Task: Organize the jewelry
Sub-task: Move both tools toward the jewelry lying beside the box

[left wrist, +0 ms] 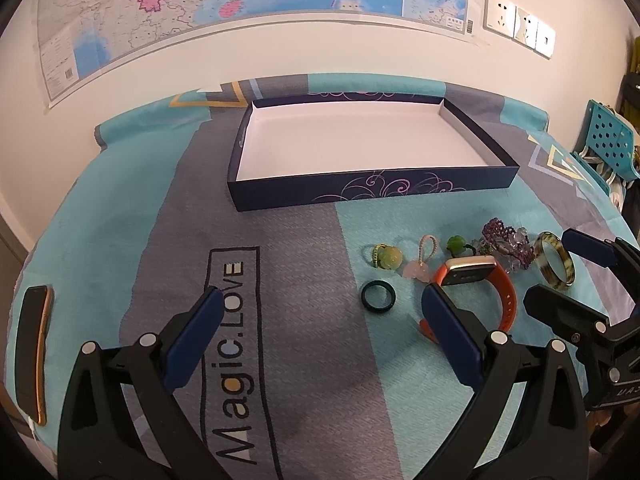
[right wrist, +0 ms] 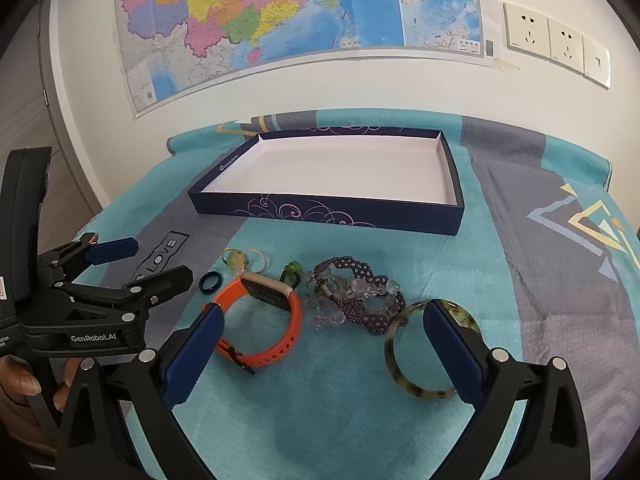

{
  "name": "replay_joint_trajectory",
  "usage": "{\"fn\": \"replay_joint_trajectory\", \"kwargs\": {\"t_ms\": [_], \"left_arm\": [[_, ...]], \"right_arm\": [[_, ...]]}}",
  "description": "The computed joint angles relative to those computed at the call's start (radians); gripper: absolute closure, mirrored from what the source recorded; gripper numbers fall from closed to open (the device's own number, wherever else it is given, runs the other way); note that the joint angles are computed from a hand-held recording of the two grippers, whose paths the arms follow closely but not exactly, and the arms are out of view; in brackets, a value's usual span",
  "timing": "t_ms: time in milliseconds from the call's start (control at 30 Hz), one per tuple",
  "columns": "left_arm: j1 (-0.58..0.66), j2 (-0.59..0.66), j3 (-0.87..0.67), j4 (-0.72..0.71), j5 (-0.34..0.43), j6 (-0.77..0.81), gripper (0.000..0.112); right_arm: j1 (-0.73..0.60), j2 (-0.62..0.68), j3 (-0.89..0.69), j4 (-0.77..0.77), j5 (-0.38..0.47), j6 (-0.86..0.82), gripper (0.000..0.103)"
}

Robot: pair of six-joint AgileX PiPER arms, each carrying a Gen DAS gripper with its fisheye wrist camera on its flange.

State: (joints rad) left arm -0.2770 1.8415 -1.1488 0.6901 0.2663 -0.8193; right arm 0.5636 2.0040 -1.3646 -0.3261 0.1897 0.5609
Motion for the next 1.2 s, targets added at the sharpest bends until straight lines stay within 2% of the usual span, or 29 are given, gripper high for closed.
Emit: {"fn": "replay_joint_trajectory", "kwargs": {"t_ms": [1200], "left_arm": [[-0.025, 0.008, -0.004, 0.011, 0.009, -0.007, 0.015]], "right_arm": [[-0.013, -0.011, 0.020, 0.076, -0.011, -0.076, 0.006]]}}
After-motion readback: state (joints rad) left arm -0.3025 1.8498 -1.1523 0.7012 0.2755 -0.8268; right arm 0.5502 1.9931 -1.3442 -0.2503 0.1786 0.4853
